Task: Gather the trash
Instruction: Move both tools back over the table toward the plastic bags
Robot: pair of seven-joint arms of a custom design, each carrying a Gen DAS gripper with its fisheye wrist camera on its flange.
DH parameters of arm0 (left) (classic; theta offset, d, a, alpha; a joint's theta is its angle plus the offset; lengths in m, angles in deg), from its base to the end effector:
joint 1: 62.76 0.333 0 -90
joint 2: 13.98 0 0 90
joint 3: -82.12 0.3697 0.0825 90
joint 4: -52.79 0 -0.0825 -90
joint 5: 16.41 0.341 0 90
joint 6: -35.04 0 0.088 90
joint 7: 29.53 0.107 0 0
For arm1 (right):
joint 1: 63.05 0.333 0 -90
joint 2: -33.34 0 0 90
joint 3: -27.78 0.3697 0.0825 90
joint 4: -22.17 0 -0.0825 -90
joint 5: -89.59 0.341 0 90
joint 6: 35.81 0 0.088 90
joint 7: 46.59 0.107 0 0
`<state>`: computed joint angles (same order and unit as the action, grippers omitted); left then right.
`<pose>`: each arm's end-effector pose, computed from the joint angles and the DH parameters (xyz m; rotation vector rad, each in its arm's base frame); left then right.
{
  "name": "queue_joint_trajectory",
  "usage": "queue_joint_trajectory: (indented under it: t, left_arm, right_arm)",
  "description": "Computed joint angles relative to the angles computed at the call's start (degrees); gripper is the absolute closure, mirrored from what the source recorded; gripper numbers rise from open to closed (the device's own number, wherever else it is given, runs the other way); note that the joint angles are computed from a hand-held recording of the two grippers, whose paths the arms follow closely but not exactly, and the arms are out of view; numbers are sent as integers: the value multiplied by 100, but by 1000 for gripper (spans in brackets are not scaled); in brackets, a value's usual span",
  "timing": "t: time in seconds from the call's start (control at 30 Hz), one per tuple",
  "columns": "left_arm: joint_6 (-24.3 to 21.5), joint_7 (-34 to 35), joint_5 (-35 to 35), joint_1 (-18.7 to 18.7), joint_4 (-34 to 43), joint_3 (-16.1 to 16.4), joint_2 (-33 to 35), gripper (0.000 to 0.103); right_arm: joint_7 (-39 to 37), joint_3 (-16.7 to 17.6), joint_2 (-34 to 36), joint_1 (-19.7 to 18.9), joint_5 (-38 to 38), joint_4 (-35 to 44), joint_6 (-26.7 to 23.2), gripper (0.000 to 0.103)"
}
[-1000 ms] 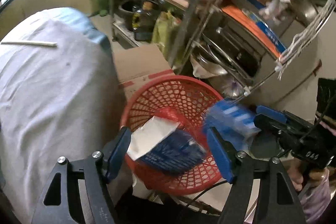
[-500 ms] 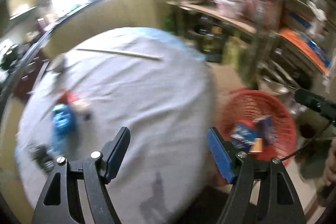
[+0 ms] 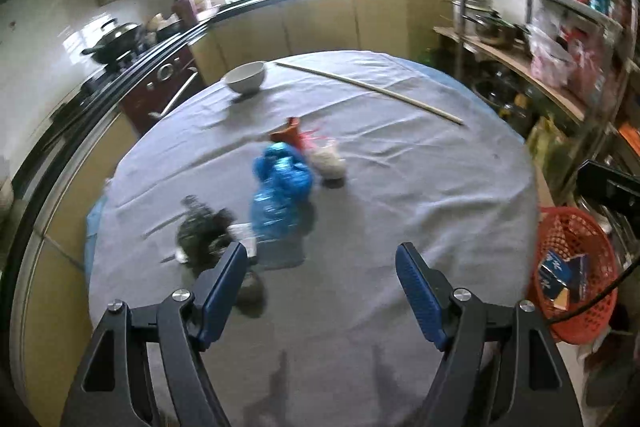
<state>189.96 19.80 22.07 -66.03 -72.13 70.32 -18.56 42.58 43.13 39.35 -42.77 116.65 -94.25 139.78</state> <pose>0.4942 -0.1587 0.5612 -1.6732 1.8239 -0.5251 0.5015 0.3055 0.5788 -1.6860 1.4248 -0.2070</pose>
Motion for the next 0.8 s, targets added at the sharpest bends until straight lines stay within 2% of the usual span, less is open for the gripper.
queue_joint_trajectory:
  t: [0.13,0.37,0.8]
  left_arm:
    - [112,-173,64,168,-192,76,-147,26]
    - [178,-355,180,477,-466,32,-384,26]
    - [211,-339,1,864,-792,-44,-620,25]
  right_arm:
    - [367,-66,269,208,-560,384,-231,43]
    - [736,20,612,293,-1164,845,-597,43]
    - [940,150,1050,425,-1617,1454,-1050,43]
